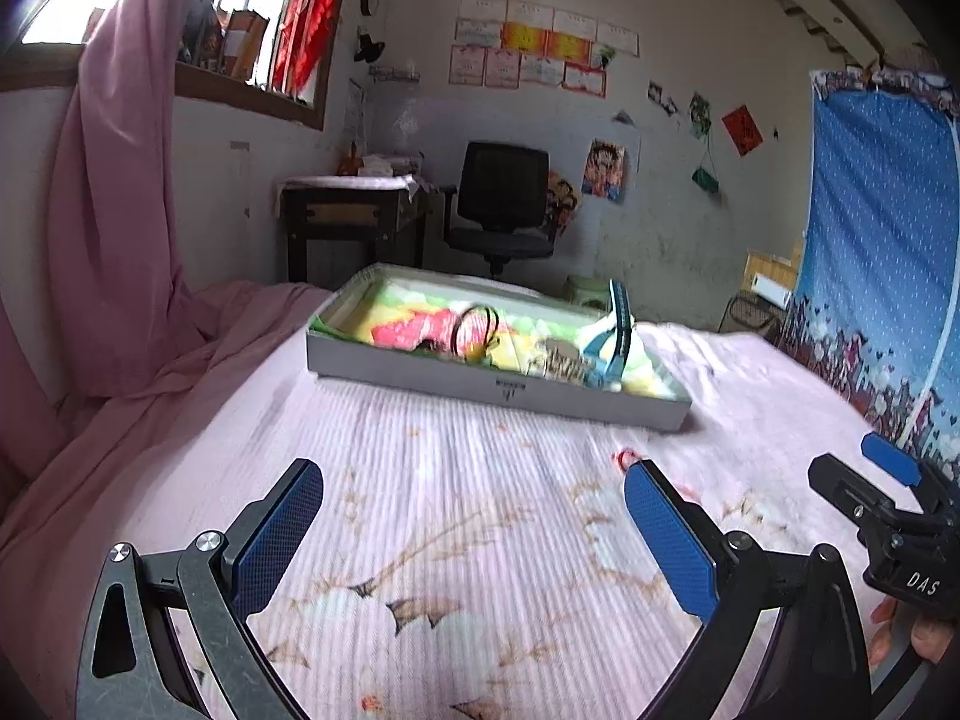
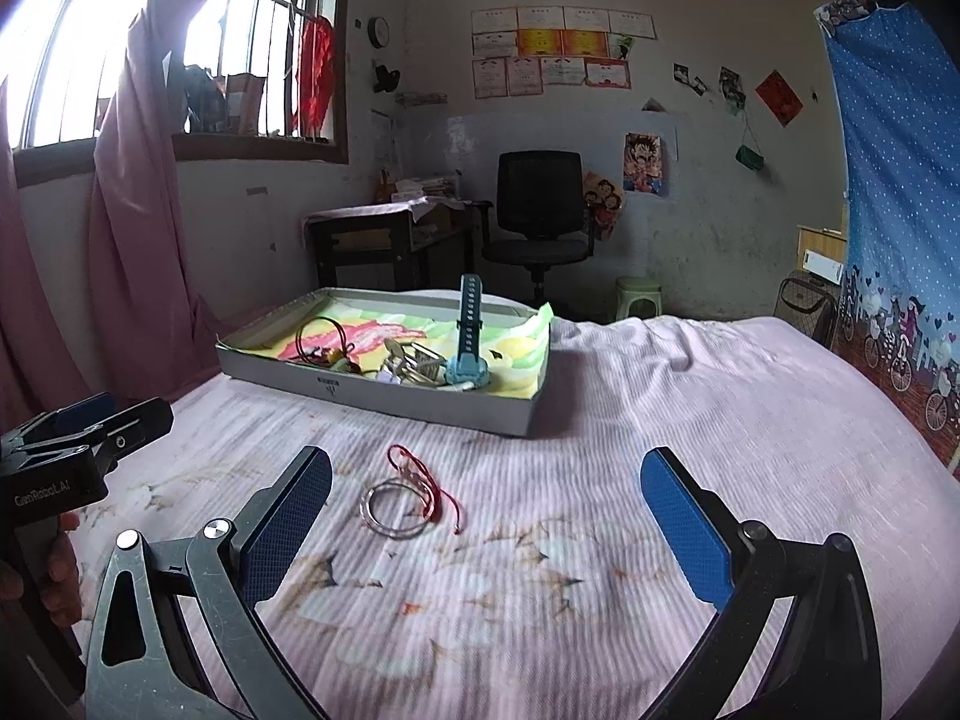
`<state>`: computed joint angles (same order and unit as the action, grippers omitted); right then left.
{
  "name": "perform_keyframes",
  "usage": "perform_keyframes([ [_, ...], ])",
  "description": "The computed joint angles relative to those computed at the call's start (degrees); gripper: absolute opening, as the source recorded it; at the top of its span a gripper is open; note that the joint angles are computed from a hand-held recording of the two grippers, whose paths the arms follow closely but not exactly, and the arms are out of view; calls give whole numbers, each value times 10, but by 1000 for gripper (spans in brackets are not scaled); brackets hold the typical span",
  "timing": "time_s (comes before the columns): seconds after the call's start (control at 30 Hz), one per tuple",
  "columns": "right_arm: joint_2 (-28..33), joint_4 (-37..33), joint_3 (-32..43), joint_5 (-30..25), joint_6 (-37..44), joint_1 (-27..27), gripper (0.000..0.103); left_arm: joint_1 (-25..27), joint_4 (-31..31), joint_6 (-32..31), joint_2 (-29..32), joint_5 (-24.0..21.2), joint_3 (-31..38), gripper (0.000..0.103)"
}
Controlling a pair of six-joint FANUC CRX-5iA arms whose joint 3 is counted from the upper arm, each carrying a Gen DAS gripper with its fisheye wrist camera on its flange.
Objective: Organize jewelry
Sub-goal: 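Withdraw both tools from the tray back over the bed, then grasp the red beaded cord with the right gripper while the left grasps the silver ring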
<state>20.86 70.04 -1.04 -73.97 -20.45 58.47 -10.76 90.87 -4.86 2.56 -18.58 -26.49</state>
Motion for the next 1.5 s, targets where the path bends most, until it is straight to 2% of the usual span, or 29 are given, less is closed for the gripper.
perform_keyframes([
  [0.1, 1, -16, 1, 3, 5, -2, 101, 12, -71, 52, 10, -10, 8, 101],
  [0.17, 4, -29, 4, 7, 11, -5, 101, 34, -165, 125, 22, -44, 29, 101],
  [0.23, 7, -42, 8, 8, 21, -7, 101, 44, -212, 157, 30, -65, 43, 101],
  [0.47, 12, -82, 18, 35, 44, -18, 101, 60, -310, 233, 63, -133, 95, 101],
  [0.53, 12, -89, 17, 43, 44, -23, 99, 62, -337, 256, 76, -156, 115, 92],
  [0.6, 11, -95, 15, 52, 42, -27, 86, 66, -366, 283, 92, -189, 142, 85],
  [0.67, 10, -103, 14, 62, 42, -32, 78, 65, -381, 298, 106, -209, 164, 80],
  [0.77, 5, -113, 7, 88, 42, -40, 70, 63, -380, 296, 120, -234, 182, 71],
  [0.93, 10, -139, 13, 123, 69, -52, 53, 57, -407, 315, 149, -279, 224, 50],
  [1.07, 23, -153, 33, 132, 109, -58, 35, 51, -430, 331, 173, -318, 259, 36],
  [1.13, 28, -159, 40, 136, 124, -60, 31, 49, -440, 339, 185, -338, 276, 29],
  [1.3, 36, -172, 50, 149, 147, -66, 19, 40, -465, 361, 210, -364, 310, 23],
  [1.5, 43, -180, 56, 167, 162, -72, 13, 29, -492, 387, 229, -376, 337, 14],
])
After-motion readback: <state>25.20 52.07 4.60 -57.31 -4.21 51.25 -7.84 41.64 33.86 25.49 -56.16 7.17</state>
